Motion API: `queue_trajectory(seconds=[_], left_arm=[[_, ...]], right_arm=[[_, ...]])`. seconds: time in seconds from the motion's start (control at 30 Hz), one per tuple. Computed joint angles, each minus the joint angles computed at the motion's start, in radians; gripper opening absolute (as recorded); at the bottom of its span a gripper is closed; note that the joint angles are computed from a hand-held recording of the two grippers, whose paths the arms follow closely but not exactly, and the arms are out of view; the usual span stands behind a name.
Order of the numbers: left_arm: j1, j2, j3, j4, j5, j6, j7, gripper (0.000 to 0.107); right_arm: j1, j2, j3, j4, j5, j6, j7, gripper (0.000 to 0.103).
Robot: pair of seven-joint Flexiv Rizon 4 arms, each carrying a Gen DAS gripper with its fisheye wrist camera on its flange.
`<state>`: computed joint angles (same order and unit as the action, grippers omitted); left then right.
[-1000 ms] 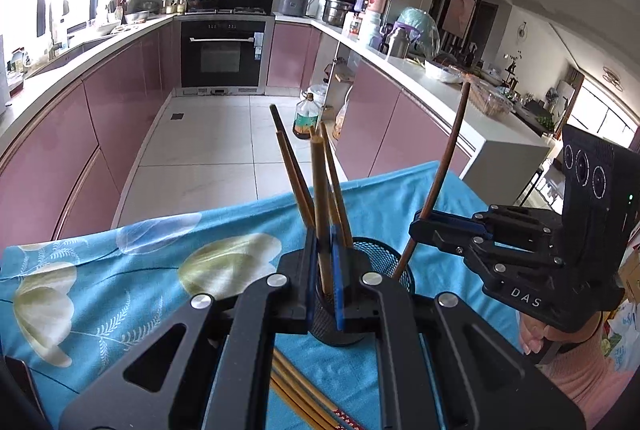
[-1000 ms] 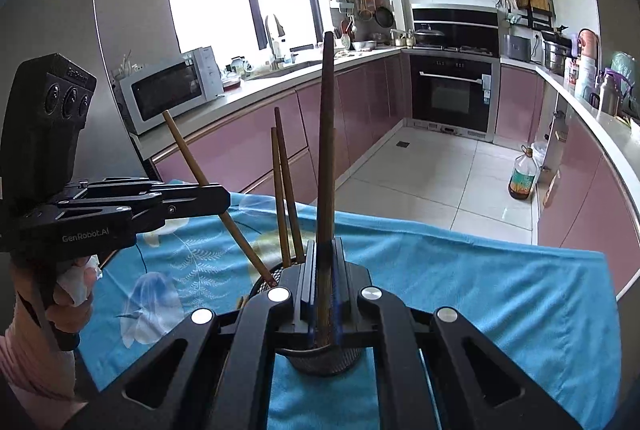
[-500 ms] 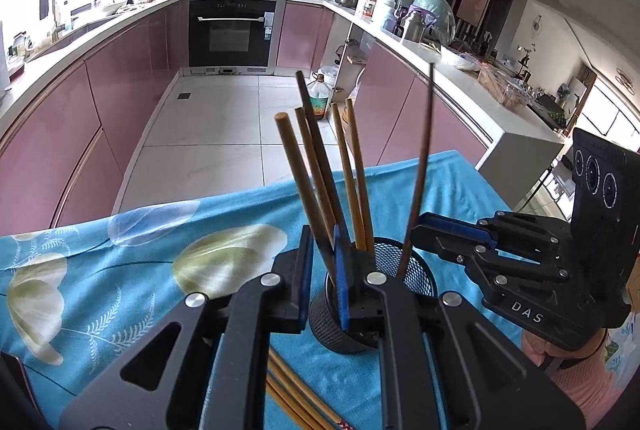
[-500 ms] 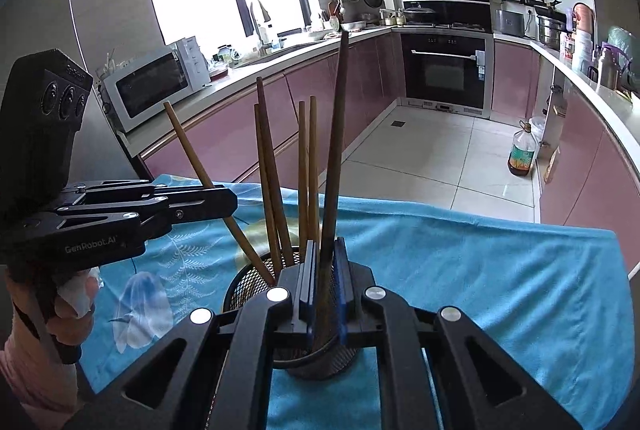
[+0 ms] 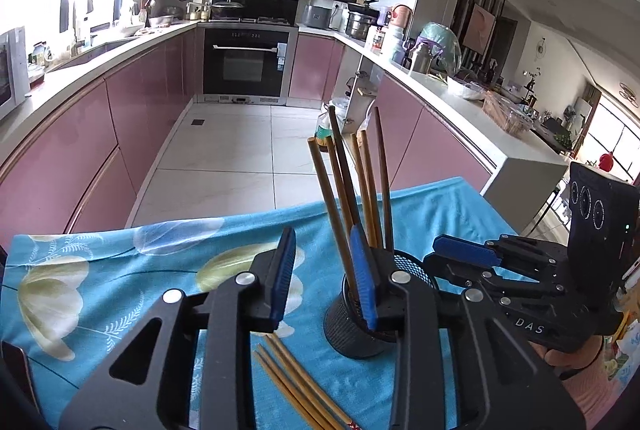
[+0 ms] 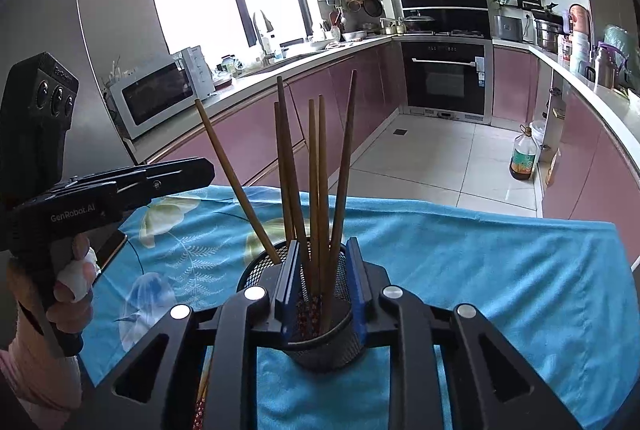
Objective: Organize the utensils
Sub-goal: 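Lower the chopsticks into the mesh cup and open both tools, then move both open tools back over the remaining chopsticks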
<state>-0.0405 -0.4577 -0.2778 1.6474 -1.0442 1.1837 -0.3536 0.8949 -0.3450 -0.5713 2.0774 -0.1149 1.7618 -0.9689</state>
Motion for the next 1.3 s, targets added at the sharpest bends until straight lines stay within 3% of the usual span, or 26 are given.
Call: queue_trajectory(seconds=[0.2, 0.27, 0.37, 0.43, 0.67, 0.77, 0.9, 1.0, 1.3], left_arm=[[-0.001, 0.088, -0.034, 0.108, -0.267, 0.099, 0.251, 0.048], [-0.016, 0.118, -0.024, 0.141, -0.366, 0.116, 0.334, 0.055], [-0.053, 0.155, 0.002, 0.182, -0.527, 0.162, 0.470, 0.075], [-0.076, 0.168, 0.033, 0.212, -0.563, 0.177, 0.498, 0.075], [-0.110, 0.145, 0.146, 0.300, -0.458, 0.146, 0.379, 0.076], [-0.089, 0.120, 0.162, 0.331, -0.329, 0.109, 0.264, 0.076], [-0.072, 0.101, 0.139, 0.366, -0.274, 0.133, 0.230, 0.076], [-0.057, 0.094, 0.127, 0.383, -0.231, 0.132, 0.202, 0.076], [-0.025, 0.090, 0.104, 0.396, -0.111, 0.130, 0.103, 0.076]], right_arm=[[0.106, 0.027, -0.073, 0.049, 0.058, 0.066, -0.068, 0.028], [0.102, 0.046, -0.045, 0.061, 0.075, 0.087, -0.102, 0.029], [0.142, 0.065, -0.051, 0.086, 0.108, 0.116, -0.165, 0.037], [0.137, 0.077, -0.021, 0.095, 0.122, 0.125, -0.197, 0.039], [0.023, 0.035, 0.163, 0.066, 0.129, 0.026, -0.216, 0.040], [-0.083, 0.001, 0.279, 0.037, 0.094, -0.027, -0.166, 0.040], [-0.184, -0.034, 0.391, 0.016, 0.064, -0.054, -0.114, 0.040], [-0.207, -0.048, 0.418, 0.014, 0.034, -0.061, -0.076, 0.040], [-0.181, -0.062, 0.385, 0.039, -0.076, -0.072, 0.032, 0.040]])
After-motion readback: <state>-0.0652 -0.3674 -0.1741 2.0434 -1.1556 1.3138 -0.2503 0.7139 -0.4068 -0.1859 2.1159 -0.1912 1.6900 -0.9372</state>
